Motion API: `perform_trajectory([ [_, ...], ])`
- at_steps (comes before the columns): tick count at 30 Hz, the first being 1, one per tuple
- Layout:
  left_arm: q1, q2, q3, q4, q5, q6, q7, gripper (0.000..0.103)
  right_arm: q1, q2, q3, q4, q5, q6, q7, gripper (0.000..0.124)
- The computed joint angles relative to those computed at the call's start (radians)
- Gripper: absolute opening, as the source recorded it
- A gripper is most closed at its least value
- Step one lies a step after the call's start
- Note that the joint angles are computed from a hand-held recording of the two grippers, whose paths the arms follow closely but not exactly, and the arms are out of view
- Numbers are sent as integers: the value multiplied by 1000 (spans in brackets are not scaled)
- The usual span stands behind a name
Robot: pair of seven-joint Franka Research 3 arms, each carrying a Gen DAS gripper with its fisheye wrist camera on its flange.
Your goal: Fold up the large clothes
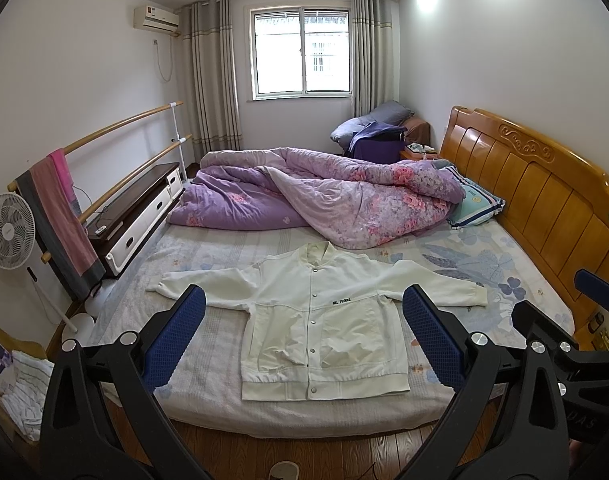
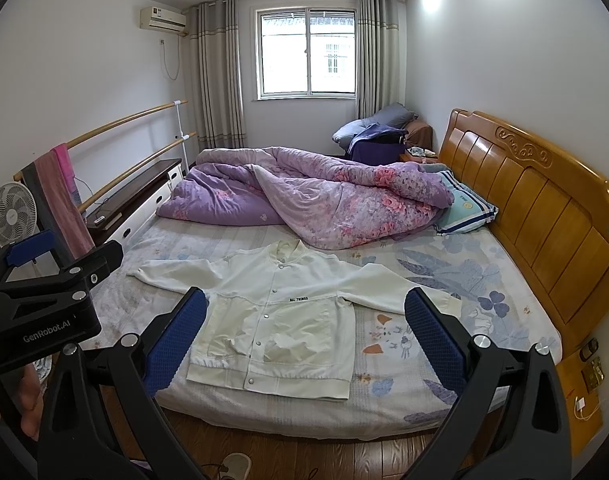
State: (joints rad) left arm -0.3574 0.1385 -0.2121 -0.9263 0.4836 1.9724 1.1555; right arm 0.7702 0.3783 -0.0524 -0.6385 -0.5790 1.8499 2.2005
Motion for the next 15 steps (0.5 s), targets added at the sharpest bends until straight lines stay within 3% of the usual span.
perform_trajectory([
  [15,15,-32,-4,-47,-7,7,-4,98,-9,1,12,-6,9,2,15,96],
])
